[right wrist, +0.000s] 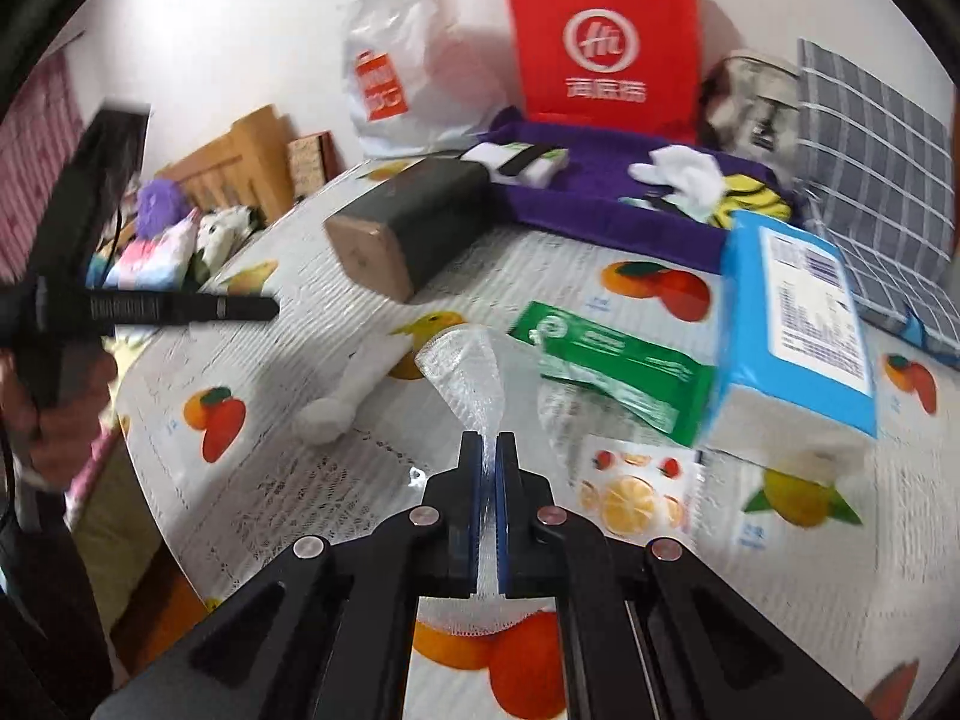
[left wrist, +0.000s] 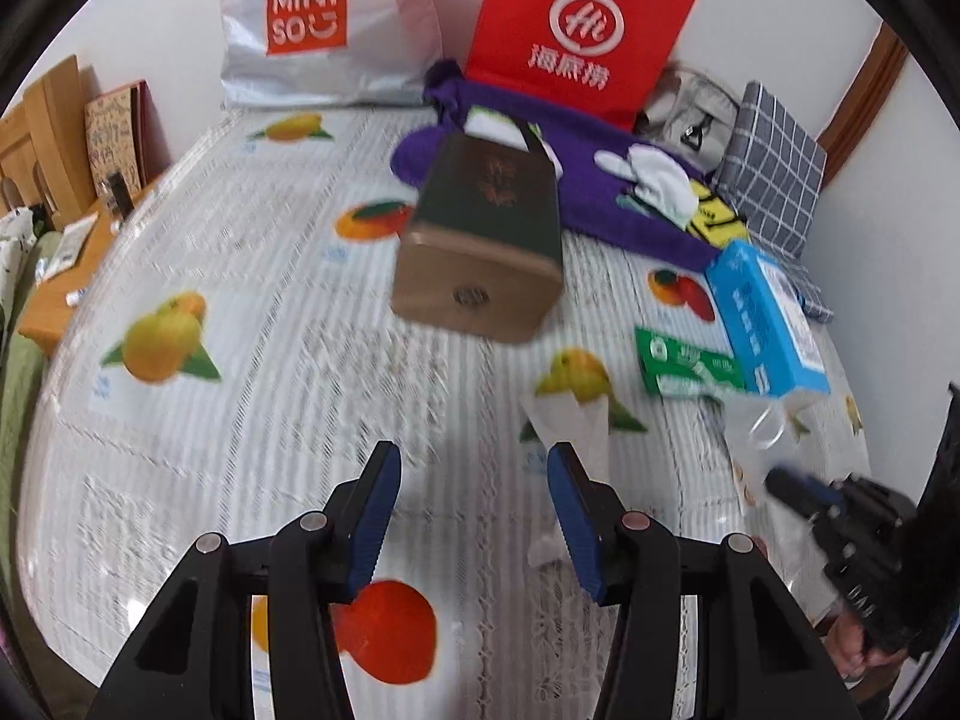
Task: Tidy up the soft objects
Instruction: 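Grasp the clear mesh bag with the right tool, then grasp the white cloth with the left tool while right tool holds mesh bag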
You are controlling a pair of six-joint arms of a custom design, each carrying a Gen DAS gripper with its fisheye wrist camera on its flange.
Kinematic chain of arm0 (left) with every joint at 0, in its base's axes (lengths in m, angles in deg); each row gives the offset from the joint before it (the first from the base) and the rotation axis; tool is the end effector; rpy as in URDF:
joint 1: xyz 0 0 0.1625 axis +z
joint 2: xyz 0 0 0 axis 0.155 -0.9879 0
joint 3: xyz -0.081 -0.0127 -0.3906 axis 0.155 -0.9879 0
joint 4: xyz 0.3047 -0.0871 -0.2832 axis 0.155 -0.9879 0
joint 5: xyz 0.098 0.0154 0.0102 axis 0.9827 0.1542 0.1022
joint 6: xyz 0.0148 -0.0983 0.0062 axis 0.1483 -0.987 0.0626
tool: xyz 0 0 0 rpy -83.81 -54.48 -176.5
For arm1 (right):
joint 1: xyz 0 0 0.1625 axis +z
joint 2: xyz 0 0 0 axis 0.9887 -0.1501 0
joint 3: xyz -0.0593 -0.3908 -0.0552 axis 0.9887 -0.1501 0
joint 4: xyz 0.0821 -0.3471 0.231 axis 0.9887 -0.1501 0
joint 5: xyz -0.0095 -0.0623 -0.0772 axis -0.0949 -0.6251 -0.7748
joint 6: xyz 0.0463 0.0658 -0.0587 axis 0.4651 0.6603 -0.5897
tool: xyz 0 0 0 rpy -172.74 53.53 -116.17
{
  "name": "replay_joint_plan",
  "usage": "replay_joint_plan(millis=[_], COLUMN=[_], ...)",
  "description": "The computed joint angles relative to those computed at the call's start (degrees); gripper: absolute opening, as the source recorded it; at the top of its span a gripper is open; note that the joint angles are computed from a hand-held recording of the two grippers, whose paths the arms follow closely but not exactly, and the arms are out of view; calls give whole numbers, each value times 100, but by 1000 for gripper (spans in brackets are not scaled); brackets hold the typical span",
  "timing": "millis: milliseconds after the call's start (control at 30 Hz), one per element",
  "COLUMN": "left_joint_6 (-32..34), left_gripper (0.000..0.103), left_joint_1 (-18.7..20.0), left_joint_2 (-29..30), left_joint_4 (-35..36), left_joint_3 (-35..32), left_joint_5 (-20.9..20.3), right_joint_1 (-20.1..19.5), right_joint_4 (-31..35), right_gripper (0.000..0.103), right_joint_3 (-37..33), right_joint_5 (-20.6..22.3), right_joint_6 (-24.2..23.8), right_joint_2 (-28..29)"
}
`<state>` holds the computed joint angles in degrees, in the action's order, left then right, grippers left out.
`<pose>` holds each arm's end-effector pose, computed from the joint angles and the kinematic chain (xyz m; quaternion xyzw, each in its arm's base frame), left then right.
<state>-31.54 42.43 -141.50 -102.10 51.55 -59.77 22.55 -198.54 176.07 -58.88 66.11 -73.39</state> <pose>-0.2175 -0.5568 0.1537 0.2933 0.9265 -0.1292 0.1973 0.1771 -0.4143 0.1670 0.0815 -0.8789 0.3656 0.2952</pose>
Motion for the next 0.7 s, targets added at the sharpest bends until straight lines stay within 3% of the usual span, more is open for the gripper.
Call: replay_joint_plan(millis=[200,400,500,600,700], left_joint_6=[-47,-70,-42,191,297], left_gripper=[48,48,48,48,49], left_joint_1=[-46,-161,-214,-350,-439], left_joint_2=[58,237,357,452,501], left_joint_4=[90,189,222,-105,-279], left_joint_3=[142,158,168,338,421], left_joint_5=[-146,-196,-176,75,250], right_joint_1=[-58,96,121,71,-45], right_joint_4=[-299,-749,-935,-1052,-1084], right_gripper=[3,3,3,3,3], right_joint_3=[385,697,863,1004,1130], right_joint_5=[290,-94,-480,-823,-907], right_joint_6=[282,326,407,421,492], right_joint_2=[-436,-647,-746,-813,-880])
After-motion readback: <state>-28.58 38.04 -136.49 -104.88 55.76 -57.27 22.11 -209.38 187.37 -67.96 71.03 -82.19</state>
